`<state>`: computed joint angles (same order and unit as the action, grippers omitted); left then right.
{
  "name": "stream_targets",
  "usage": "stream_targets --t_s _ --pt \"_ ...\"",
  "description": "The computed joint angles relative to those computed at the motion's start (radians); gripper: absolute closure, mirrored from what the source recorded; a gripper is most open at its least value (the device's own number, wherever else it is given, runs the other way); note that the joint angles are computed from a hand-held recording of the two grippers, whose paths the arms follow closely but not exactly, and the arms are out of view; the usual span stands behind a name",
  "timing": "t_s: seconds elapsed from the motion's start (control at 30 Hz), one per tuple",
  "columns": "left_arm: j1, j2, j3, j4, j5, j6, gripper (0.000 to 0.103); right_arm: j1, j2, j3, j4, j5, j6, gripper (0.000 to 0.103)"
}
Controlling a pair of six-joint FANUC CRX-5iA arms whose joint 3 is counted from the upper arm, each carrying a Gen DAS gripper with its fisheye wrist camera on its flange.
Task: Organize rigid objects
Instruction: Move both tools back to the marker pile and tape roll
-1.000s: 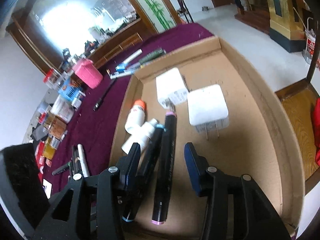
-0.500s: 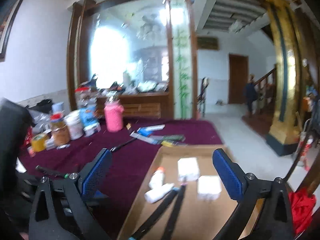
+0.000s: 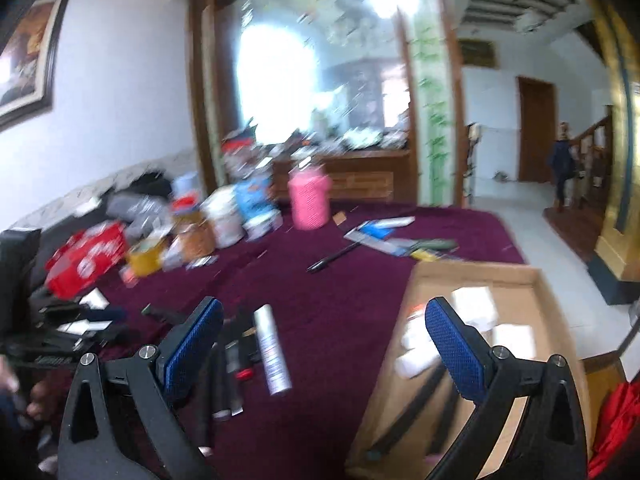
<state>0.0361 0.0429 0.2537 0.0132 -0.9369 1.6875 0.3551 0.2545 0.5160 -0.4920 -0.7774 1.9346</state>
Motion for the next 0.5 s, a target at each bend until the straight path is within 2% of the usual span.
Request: stream_targets --t_s 0.13,0.2,0.27,0.33,0.37,0.5 --pt "0.047 -0.019 -0.034 -0.072 -0.015 0.101 0.054 0.054 0.039 0.074 -0.004 -0.17 0.031 0.004" --pt "0.091 -0.029 -0.081 -0.016 0.014 0.105 0.054 0.082 0.061 0.104 -0.007 -0.249 0.036 0.004" --pt "0.13 -0.036 -0.122 0.048 0.035 0.098 0.054 0.118 0.074 0.108 0.033 -0.281 0.025 0.004" --pt "0.169 -0.062 -0.19 0.149 0.105 0.058 0.054 0.151 0.091 0.112 0.073 -0.296 0.023 0.004" --pt "0.175 -0.068 -0.202 0.162 0.118 0.055 0.054 0.162 0.098 0.111 0.089 -0.298 0.02 0.004" --pt "0.21 -0.058 -0.236 0.281 0.118 -0.016 0.054 0.2 0.138 0.144 0.135 -0.348 0.018 0.004"
